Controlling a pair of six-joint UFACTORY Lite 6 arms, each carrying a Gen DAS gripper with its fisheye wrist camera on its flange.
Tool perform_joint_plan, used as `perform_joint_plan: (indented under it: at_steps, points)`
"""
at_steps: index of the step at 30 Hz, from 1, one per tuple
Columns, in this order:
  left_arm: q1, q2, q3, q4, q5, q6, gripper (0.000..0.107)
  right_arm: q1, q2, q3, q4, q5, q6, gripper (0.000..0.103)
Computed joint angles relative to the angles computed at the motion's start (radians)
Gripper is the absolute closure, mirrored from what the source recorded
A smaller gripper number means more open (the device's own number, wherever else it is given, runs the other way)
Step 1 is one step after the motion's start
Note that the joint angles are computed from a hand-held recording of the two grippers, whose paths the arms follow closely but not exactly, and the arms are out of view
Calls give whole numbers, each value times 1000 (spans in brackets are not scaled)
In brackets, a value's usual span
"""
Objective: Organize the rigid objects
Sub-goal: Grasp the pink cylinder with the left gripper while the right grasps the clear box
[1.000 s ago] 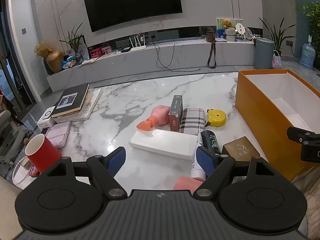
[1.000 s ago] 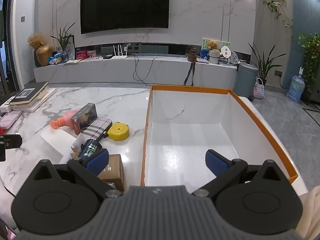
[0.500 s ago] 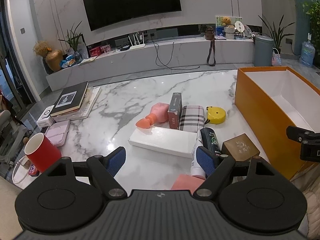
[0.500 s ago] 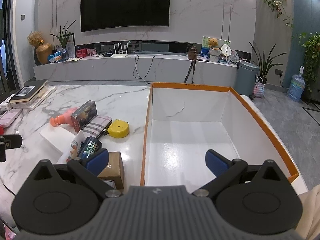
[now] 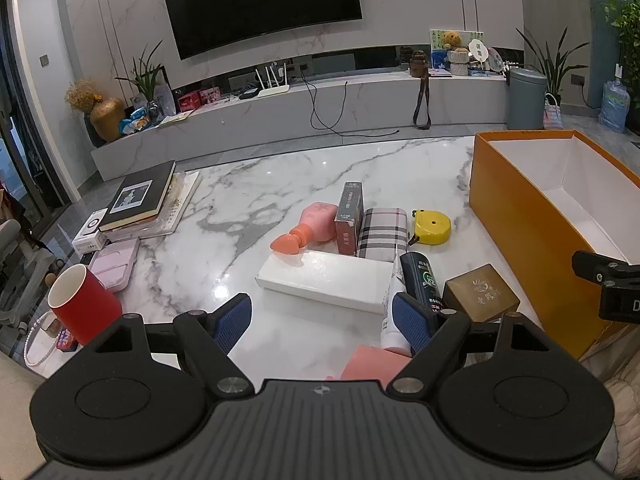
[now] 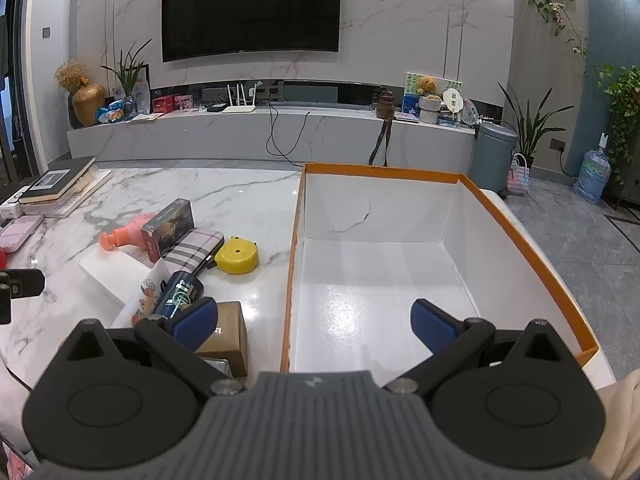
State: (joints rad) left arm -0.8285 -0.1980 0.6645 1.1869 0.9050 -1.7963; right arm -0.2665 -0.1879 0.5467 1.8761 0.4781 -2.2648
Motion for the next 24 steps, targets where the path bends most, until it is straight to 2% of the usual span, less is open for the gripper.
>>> perform_joint_plan:
  at_steps: [6,9,11,16,18,20,23,24]
  points:
    - [1,4,0,-2,0,-6,13,-2,1,1,-1,4,-4,2]
    - [0,-11,-27,1,-17,-34,16,-19,-1,-10,17,48,-33,2]
    - [15,-33,-51,0,-44,-41,21,-35,-5,-19,20,93,-47,2]
    - [87,-76,-65,-53,-150,27,36,-14,-17,-4,-66,108,-13,4]
    - [109,-80,-59,-100,-189,71,40,9,-26,-3,-91,106,-14,15]
    - [131,-85,-57,-136,-239,121,50,45,-42,-4,-116,94,-10,19]
    - [168,-80,-44,-225,-302,200,53,95,-59,-3,-153,75,-2,23]
    - [182,-67,-28,-270,-313,239,55,119,-55,6,-185,59,16,29]
